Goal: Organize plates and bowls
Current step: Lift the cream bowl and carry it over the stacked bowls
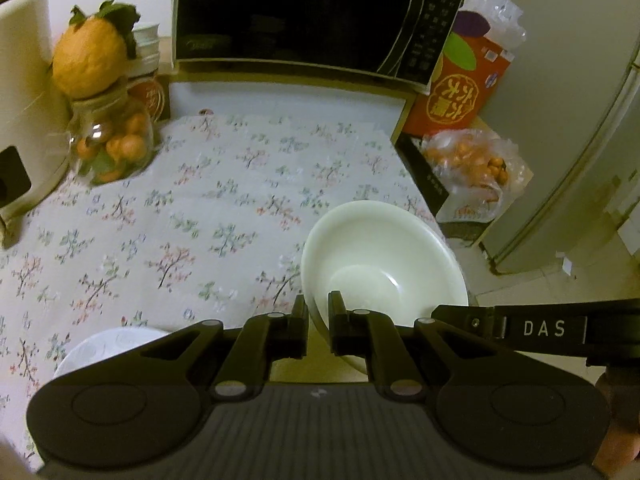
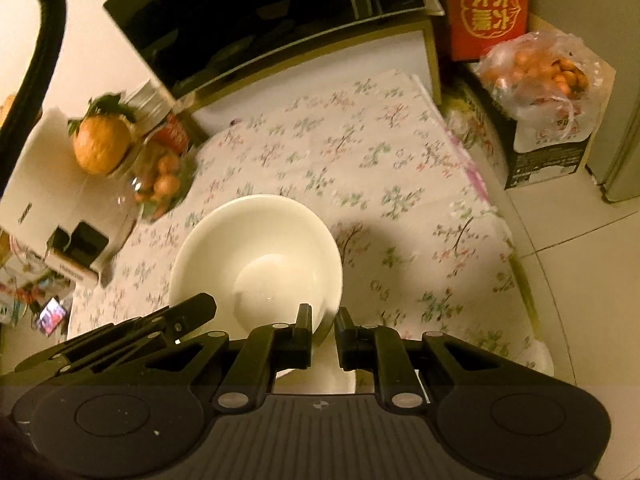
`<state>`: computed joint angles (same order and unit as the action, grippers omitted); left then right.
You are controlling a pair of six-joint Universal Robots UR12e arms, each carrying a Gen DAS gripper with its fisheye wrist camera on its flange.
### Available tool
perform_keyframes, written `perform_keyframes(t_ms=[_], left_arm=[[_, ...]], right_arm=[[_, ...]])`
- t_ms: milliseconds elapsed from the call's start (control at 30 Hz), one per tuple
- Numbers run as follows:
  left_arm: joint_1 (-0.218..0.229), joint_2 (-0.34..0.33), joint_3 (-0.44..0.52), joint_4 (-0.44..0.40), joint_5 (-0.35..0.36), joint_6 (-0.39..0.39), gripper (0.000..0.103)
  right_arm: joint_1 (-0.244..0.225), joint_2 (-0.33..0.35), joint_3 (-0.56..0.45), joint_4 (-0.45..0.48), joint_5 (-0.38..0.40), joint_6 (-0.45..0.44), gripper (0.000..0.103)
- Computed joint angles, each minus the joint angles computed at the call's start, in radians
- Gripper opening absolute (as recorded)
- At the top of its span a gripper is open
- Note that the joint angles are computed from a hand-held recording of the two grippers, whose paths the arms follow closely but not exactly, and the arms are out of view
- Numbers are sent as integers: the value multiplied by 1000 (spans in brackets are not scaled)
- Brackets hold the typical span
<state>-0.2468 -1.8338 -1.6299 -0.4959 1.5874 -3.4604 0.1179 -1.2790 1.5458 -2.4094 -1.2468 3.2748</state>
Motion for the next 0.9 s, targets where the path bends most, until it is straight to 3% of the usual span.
perform_keyframes(t_ms=[400, 633, 900], left_arm=[[8, 20, -20, -5, -17, -9, 9], [17, 39, -38, -51, -75, -17, 10], [16, 49, -46, -120, -75, -10, 11]], right_arm=[[12, -6, 7, -5, 2, -38, 13], [4, -25, 32, -5, 20, -57, 13], [15, -32, 46, 44, 5, -119, 13]])
